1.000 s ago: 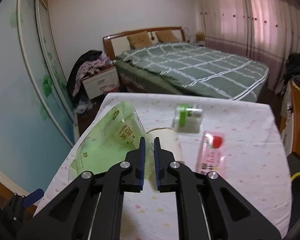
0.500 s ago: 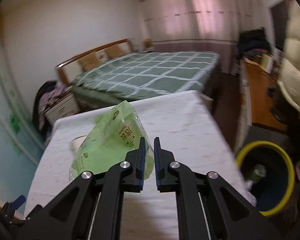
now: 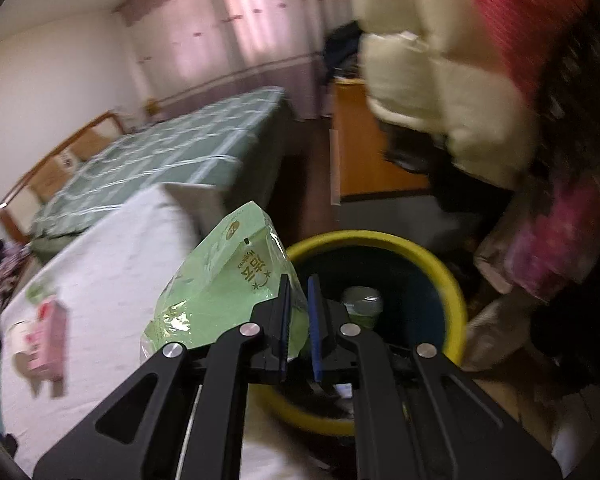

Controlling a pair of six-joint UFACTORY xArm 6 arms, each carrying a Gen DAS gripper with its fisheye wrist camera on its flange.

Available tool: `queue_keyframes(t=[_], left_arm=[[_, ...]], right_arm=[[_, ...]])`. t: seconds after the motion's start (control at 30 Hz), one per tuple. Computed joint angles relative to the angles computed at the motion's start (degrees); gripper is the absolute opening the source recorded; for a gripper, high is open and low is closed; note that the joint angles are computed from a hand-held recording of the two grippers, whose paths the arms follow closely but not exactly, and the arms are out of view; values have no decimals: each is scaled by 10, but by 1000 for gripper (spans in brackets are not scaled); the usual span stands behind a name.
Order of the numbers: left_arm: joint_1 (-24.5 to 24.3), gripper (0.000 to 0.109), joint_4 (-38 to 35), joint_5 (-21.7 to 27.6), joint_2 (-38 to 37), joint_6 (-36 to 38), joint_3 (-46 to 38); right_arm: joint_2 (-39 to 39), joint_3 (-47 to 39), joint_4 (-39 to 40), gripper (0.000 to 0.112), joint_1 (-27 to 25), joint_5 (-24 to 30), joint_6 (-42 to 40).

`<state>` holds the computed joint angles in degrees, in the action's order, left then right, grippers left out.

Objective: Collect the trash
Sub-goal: 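Carry the green bag to the yellow bin and open the right gripper, then grasp the pink strawberry milk carton with the left gripper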

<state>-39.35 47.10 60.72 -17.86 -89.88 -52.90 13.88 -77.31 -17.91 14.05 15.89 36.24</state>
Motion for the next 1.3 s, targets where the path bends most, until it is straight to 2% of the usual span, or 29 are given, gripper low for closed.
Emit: queue_keyframes(t=[0.17, 0.27, 0.33, 0.63, 0.9, 1.13, 1.3], left_arm=[[15, 96, -7, -23, 41, 27, -33], [27, 96, -13, -37, 61, 42, -50], [35, 96, -16, -47, 72, 51, -59], [70, 96, -41, -73, 135, 93, -115], [100, 96, -66, -92, 201, 138, -181], [115, 96, -68, -70, 268, 153, -254], [126, 86, -72, -77, 298, 155, -281]], right_arm=[[18, -14, -89, 11, -20, 30, 86], [24, -19, -128, 16, -22, 43, 121], [31, -26, -145, 25, -21, 47, 135], [31, -30, -188, 33, -7, 44, 164], [38, -38, -177, 38, -2, 39, 147], [37, -32, -149, 39, -4, 25, 126], [37, -30, -127, 40, -4, 18, 107]])
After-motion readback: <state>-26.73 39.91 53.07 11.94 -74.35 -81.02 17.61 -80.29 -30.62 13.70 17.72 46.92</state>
